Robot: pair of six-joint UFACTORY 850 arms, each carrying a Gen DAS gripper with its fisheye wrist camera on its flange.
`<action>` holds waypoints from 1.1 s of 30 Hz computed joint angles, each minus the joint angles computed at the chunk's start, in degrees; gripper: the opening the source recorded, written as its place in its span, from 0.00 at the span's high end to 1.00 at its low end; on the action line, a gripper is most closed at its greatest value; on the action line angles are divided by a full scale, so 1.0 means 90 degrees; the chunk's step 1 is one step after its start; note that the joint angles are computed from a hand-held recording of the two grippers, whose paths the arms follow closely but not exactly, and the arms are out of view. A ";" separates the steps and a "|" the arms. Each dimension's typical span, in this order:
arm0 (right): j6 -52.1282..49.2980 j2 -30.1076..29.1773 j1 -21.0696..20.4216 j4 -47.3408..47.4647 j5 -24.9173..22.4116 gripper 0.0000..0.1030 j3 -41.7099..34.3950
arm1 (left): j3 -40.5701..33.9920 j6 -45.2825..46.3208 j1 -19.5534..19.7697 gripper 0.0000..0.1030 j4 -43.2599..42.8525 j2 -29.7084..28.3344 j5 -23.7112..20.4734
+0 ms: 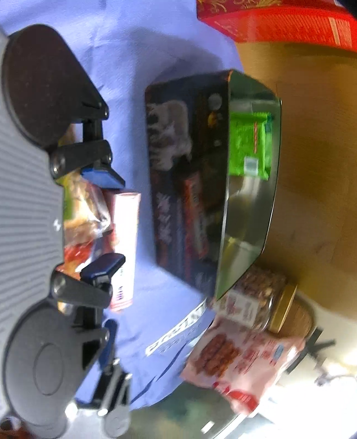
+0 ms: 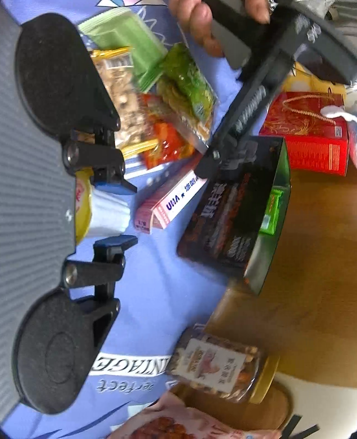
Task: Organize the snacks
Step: 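Grasp the pink-and-white candy stick box with the left gripper, then lower the candy box into the black tin and open the left gripper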
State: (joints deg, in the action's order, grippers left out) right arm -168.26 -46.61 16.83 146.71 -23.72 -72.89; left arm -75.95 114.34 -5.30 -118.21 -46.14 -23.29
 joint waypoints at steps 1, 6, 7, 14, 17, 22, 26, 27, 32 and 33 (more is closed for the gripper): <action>0.0117 0.0041 -0.0025 -0.0099 0.0026 0.67 0.0033 | 0.0078 0.0174 -0.0011 0.48 -0.0179 0.0055 -0.0007; 0.1319 0.0096 -0.0166 -0.1051 -0.0274 0.66 0.0049 | 0.0045 0.0164 0.0069 0.48 -0.0387 0.0081 -0.0071; 0.1436 0.0090 -0.0150 -0.1077 -0.0262 0.66 0.0023 | -0.0014 0.0092 0.0077 0.48 -0.0353 0.0053 -0.0038; 0.2650 -0.0300 -0.0080 -0.1619 0.0035 0.67 -0.0540 | -0.0365 -0.0520 0.0019 0.52 0.0225 -0.0225 0.0114; 0.1907 -0.0287 0.0013 -0.0787 0.0033 0.77 -0.0490 | -0.0098 0.0093 0.0043 0.54 -0.0358 -0.0006 0.0059; 0.1504 0.0015 -0.0041 -0.0411 -0.0644 0.77 -0.0066 | 0.0418 0.0970 0.0165 0.54 -0.1171 0.0475 -0.0422; 0.0797 0.0200 0.0004 0.0256 -0.1120 0.77 0.0031 | 0.0303 0.1459 0.0201 0.53 -0.1886 0.0598 -0.0490; 0.0644 0.0179 0.0033 0.0422 -0.1134 0.76 -0.0071 | 0.0162 0.1555 0.0199 0.53 -0.2066 0.0559 -0.0394; 0.0838 -0.0497 0.0183 0.0398 -0.0115 0.67 -0.1576 | -0.0565 0.1979 0.0258 0.54 -0.2993 0.0212 0.0307; 0.0982 -0.0557 0.0179 0.0414 0.0051 0.67 -0.1712 | -0.0378 0.2053 0.0339 0.54 -0.3154 0.0314 0.0102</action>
